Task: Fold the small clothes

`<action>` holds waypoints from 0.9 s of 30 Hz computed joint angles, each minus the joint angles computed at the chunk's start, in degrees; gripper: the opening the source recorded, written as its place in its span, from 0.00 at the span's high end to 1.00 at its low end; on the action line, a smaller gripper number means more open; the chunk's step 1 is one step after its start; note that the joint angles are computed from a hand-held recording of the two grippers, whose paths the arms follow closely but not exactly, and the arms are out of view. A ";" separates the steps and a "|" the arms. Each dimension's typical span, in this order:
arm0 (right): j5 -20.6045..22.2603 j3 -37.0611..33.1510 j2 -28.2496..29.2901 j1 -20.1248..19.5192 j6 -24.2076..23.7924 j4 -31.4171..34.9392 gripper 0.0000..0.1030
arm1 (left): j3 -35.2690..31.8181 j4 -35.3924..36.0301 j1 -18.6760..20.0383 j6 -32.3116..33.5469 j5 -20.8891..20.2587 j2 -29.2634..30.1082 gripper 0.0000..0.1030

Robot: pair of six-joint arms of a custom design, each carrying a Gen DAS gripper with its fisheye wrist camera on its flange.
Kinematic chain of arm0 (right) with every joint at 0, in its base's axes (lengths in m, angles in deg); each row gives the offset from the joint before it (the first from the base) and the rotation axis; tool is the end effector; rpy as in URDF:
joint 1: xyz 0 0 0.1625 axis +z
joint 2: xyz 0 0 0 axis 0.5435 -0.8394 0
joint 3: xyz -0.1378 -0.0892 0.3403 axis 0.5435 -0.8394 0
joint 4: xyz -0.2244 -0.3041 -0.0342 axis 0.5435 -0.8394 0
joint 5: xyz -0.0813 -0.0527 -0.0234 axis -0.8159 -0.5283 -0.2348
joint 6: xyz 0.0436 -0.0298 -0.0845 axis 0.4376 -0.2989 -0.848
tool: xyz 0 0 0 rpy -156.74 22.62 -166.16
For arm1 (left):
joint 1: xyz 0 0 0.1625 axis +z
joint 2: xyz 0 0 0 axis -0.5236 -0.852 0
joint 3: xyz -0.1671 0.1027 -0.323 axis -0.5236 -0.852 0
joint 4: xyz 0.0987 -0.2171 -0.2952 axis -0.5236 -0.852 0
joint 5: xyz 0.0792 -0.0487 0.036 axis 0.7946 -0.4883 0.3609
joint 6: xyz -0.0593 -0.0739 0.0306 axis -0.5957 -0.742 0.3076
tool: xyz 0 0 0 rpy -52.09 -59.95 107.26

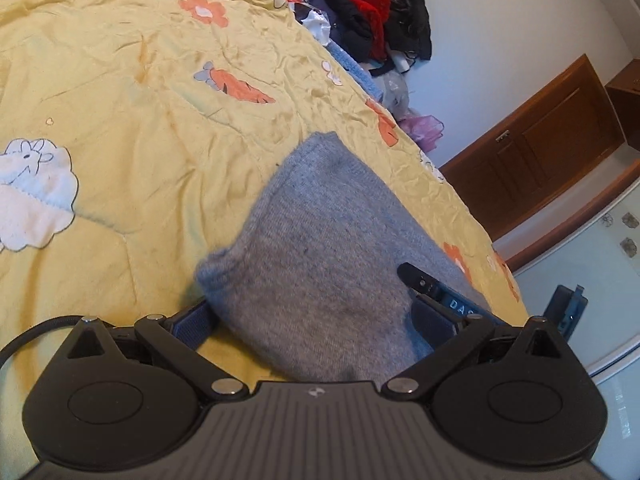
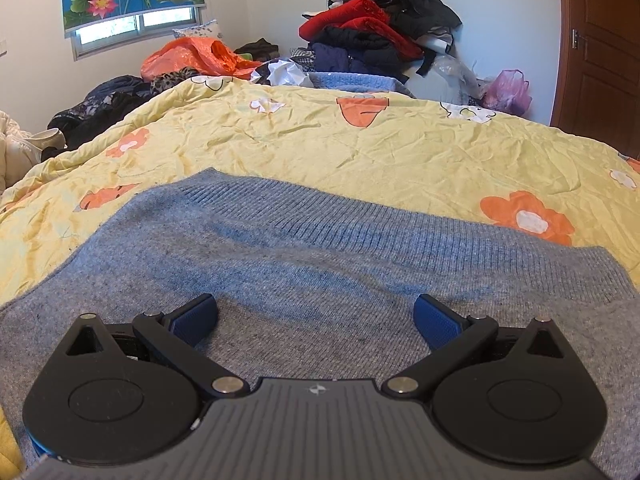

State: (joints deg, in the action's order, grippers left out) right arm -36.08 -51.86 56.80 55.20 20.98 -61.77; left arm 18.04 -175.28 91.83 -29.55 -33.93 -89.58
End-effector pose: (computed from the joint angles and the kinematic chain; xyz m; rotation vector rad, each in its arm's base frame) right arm 0.0931 -0.8679 0.1432 0.9723 -2.3946 0.8599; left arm -0.1641 -0.6762 0.0908 -0.3107 2.6230 -1.3834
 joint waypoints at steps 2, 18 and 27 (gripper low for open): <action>0.00 0.00 0.00 0.00 0.00 0.00 0.00 | 0.46 -1.24 0.11 1.06 -0.39 0.02 0.00; 0.48 1.11 -0.71 -0.04 0.52 -0.32 0.00 | 3.37 -14.32 4.06 -15.33 -14.31 0.01 0.00; 0.53 1.30 -0.80 -0.07 0.53 -0.46 0.00 | -4.07 -1.21 1.42 -8.63 1.75 2.75 0.62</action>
State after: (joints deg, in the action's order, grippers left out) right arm -35.55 -50.57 56.00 55.13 21.51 -62.24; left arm 13.97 -176.49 93.25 -38.18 -32.18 -86.83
